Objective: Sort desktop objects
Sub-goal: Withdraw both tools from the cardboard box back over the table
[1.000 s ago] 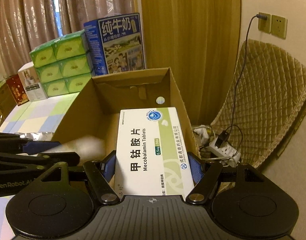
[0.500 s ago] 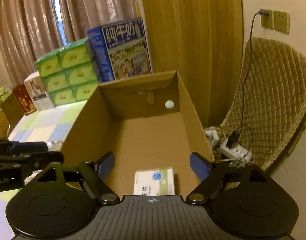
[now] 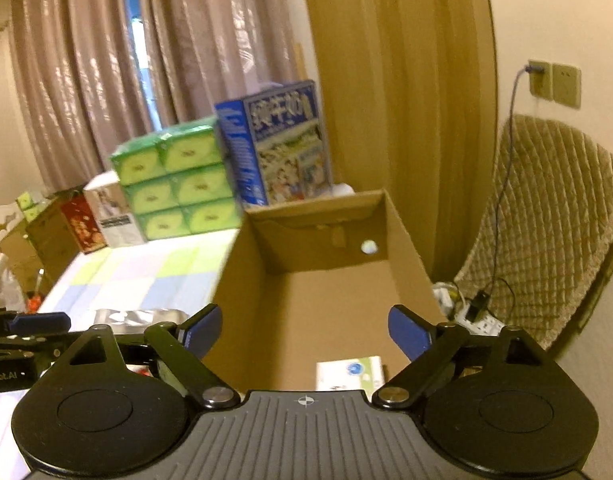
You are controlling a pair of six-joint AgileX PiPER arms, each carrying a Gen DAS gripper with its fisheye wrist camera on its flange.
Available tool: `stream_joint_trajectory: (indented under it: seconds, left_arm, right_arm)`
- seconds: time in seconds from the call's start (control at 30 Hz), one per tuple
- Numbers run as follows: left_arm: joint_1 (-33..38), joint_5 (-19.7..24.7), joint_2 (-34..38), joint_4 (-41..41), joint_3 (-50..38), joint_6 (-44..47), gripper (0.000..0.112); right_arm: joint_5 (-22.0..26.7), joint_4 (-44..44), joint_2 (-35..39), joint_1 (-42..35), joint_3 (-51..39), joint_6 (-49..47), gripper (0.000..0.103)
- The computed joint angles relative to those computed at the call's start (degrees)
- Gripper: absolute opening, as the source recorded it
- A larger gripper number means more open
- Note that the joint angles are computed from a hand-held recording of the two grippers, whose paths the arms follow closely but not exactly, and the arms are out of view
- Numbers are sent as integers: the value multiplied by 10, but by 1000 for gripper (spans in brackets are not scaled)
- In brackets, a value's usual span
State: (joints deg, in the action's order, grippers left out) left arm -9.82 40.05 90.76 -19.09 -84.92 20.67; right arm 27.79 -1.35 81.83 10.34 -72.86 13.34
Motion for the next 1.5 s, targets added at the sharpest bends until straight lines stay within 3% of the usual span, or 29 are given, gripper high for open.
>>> stream_joint_trajectory:
  seconds: [0.37, 0.57, 0.77, 1.23, 1.5]
  left_arm:
    - [160, 46, -111, -60, 74, 100, 59]
    - [262, 61, -122, -120, 111, 193, 62]
    - [330, 54, -127, -181, 165, 284, 67]
    - [342, -6, -55, -305, 262, 497, 72]
    - [327, -8, 15, -323, 233, 518, 72]
  right_arm:
    - [34, -149, -21, 169, -28, 152, 93]
    - [48, -260, -11, 267, -19, 258, 94]
    - [41, -338, -7, 324, 50, 354, 96]
    - [-34, -520, 83, 339, 154, 594, 96]
    - [-56, -506, 166, 318, 102, 574, 97]
